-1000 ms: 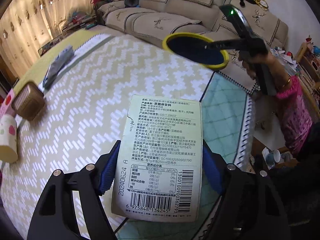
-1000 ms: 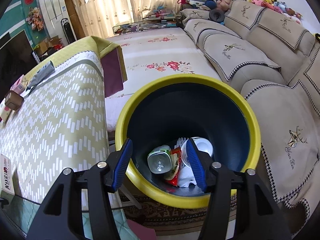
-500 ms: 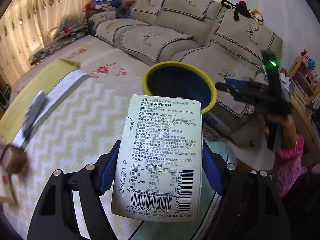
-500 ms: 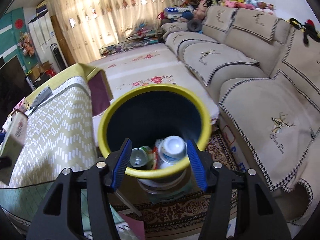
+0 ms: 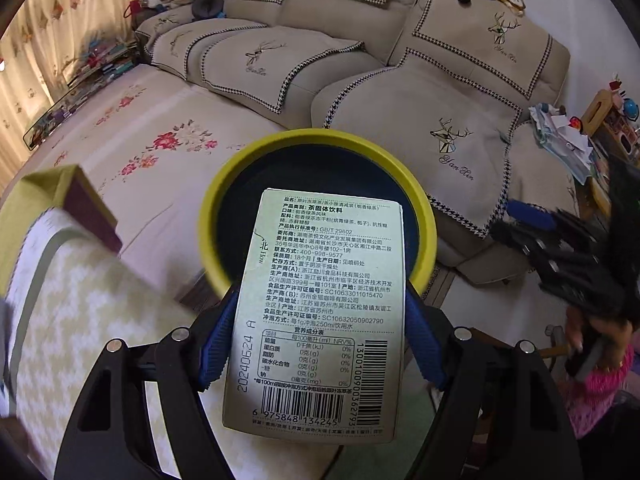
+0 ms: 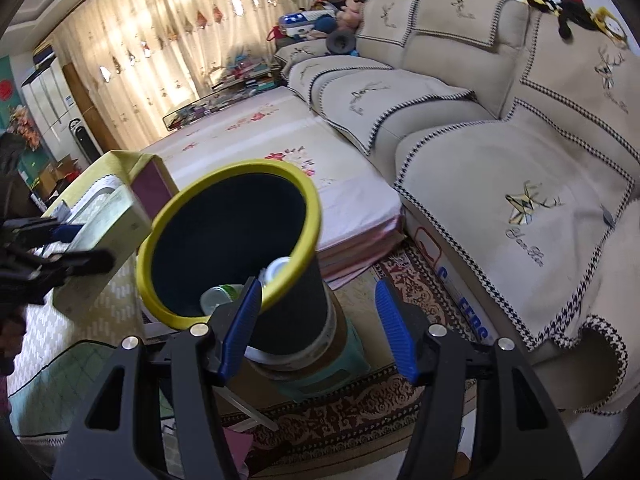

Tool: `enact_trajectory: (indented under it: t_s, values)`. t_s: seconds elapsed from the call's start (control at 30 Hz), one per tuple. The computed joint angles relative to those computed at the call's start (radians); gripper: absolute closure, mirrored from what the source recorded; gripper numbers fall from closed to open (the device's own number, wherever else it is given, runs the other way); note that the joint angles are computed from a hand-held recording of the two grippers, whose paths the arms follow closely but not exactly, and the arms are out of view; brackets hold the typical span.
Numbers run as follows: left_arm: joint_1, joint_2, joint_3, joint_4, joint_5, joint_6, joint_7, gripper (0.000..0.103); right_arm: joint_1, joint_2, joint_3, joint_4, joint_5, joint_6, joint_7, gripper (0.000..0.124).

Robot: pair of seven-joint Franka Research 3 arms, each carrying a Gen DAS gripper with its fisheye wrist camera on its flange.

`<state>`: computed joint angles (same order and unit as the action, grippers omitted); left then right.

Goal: Collect trash
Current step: 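Carry the paper card over the bin and open the left gripper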

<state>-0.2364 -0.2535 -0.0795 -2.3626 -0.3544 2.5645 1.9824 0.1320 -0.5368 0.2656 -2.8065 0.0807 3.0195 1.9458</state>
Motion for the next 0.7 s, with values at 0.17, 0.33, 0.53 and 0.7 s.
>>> enact_trajectory:
  t_s: [0.17, 0.33, 0.53, 0.7]
  values:
    - [0.017, 0.113, -0.039, 0.083, 0.052, 0.044, -0.074, 0.026, -0.009, 0.003, -0.016, -0.008, 0.005, -0.008, 0.001, 0.067]
    - [0.034, 0.098, -0.050, 0.070, 0.088, 0.099, -0.126, 0.017, 0.011, 0.013, -0.032, -0.008, 0.017, -0.008, -0.009, 0.066]
    - [-0.005, -0.125, 0.035, -0.103, 0.009, 0.197, -0.078, 0.010, 0.064, 0.017, -0.037, 0.005, 0.037, 0.006, -0.028, 0.066]
    - [-0.036, -0.370, 0.135, -0.279, 0.011, 0.286, -0.090, 0.005, 0.085, 0.033, -0.010, 0.039, 0.034, 0.005, -0.035, 0.064]
